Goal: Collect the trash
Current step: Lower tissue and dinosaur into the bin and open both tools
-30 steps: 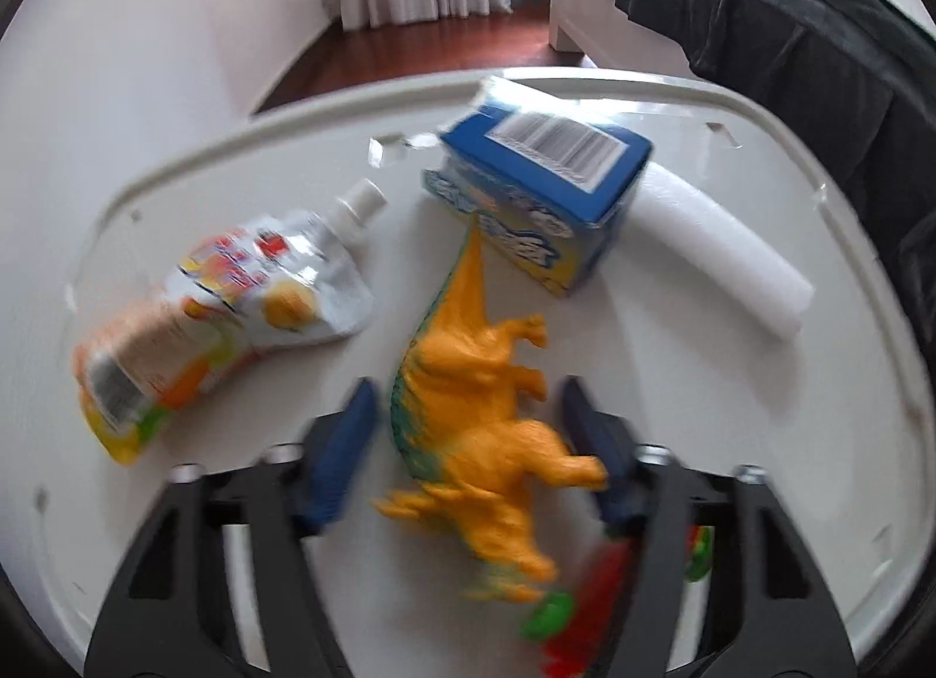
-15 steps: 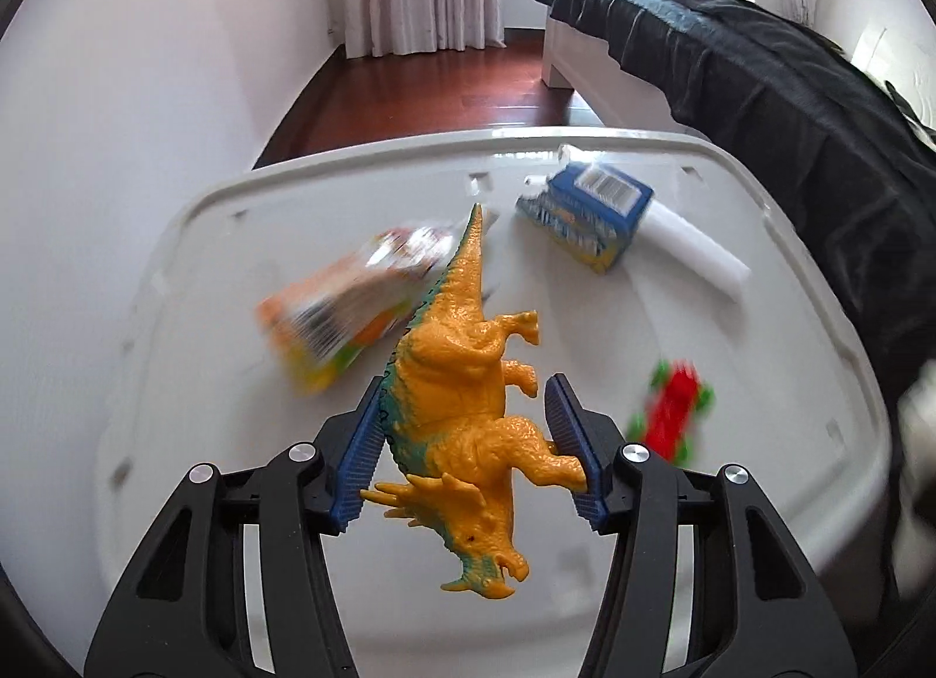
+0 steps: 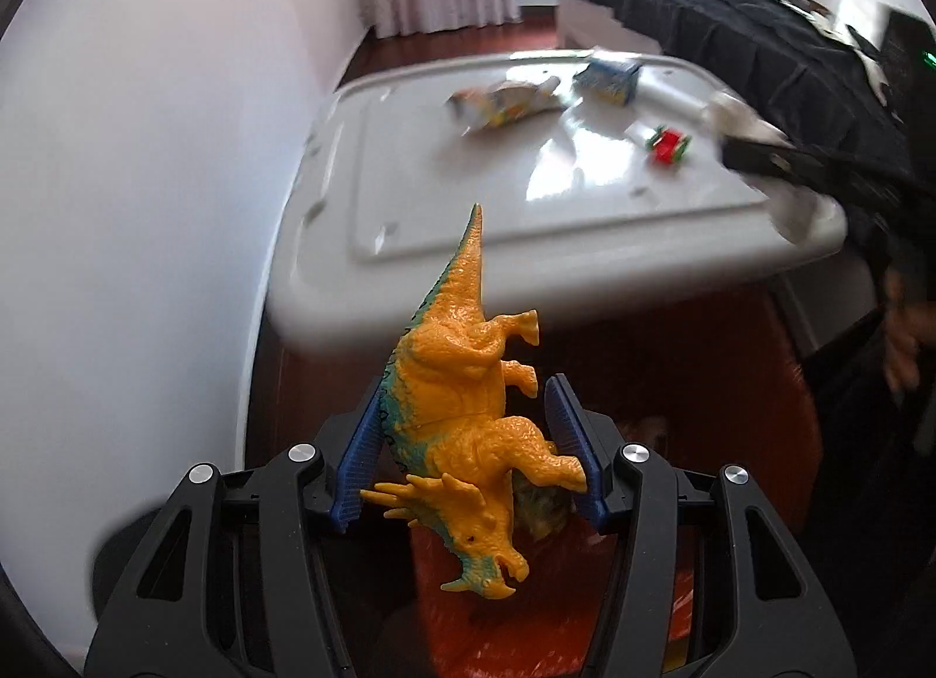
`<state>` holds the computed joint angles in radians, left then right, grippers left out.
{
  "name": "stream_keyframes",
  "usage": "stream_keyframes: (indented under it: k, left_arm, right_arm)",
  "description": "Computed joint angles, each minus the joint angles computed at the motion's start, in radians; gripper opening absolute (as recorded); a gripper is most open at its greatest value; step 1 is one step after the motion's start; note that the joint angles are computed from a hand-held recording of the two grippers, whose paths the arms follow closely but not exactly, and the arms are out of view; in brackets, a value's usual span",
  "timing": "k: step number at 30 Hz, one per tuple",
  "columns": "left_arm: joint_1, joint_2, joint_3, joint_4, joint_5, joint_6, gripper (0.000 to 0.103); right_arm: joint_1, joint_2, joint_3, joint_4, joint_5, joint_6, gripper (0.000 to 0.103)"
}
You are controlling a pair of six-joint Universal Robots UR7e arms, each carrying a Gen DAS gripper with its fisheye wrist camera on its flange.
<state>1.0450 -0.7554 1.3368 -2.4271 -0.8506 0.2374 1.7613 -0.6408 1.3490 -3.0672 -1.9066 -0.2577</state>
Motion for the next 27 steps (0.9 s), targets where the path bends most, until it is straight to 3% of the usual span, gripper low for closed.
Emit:
stream_keyframes:
  k: [6,11,18,27]
  left_arm:
    - [0.044,0.028,0.044,-0.097,-0.081,-0.091,0.054]
    - [0.056,0.044,0.055,-0.017,-0.109,-0.088,0.054]
    - [0.047,0.084,0.025,0.016,-0.083,-0.075,0.054]
    - [0.039,0.099,0.023,0.02,-0.086,-0.048,0.054]
  right_arm:
    - [0.039,0.009,0.165,-0.163,-0.136,-0.001,0.033]
    - [0.025,0.007,0.199,-0.092,-0.188,0.069,0.033]
    - [0.014,-0.018,0.229,-0.032,-0.204,0.128,0.033]
    - [0.026,-0.014,0.244,-0.04,-0.228,0.107,0.034]
